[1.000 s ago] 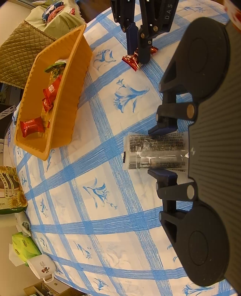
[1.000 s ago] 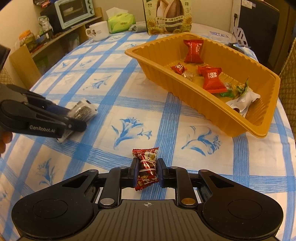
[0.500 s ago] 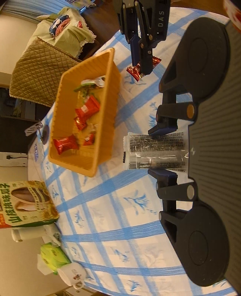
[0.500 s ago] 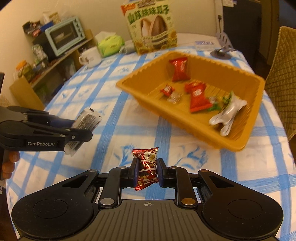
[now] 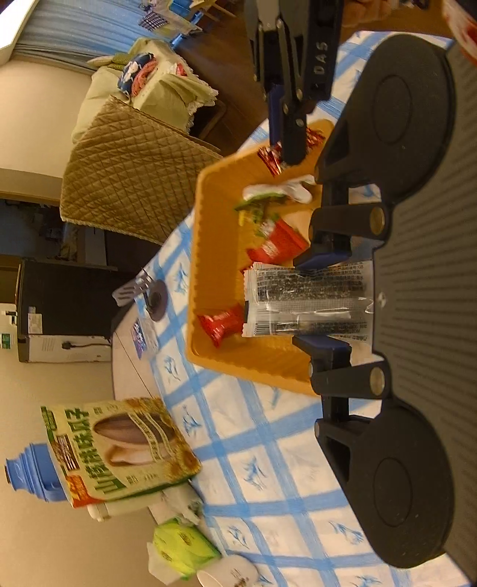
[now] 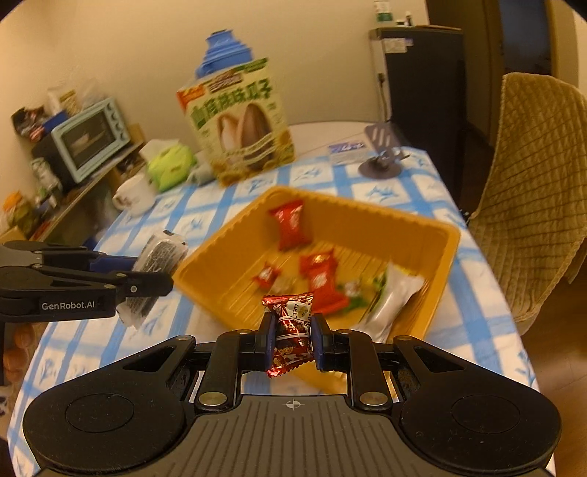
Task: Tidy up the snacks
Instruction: 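Carry the dark packet and red-and-gold candy over the orange tray, then open both grippers to drop the dark packet and candy into the tray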
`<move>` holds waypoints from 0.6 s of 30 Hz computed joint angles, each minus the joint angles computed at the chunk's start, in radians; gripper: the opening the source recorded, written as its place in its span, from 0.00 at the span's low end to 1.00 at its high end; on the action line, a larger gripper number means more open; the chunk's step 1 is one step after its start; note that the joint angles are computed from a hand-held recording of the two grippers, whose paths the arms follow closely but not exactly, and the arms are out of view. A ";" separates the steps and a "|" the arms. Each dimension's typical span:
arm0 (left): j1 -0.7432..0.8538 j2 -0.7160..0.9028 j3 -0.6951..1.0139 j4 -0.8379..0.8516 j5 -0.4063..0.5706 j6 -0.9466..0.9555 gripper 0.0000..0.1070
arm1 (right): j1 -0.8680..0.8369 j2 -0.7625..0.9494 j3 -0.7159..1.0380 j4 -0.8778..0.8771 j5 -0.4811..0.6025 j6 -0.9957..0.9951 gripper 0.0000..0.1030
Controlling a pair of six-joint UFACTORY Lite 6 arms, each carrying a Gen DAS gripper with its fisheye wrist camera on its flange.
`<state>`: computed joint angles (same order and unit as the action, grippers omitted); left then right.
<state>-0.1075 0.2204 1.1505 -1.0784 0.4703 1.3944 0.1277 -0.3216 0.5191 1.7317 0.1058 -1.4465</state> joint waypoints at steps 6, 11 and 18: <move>-0.095 0.093 0.107 0.018 -0.032 -0.074 0.32 | -0.050 0.086 0.058 0.246 0.020 -0.244 0.20; -0.145 0.188 0.194 0.081 -0.063 -0.161 0.32 | -0.081 0.170 0.100 0.452 0.033 -0.433 0.20; -0.183 0.287 0.268 0.138 -0.110 -0.245 0.32 | -0.115 0.254 0.138 0.533 0.047 -0.484 0.20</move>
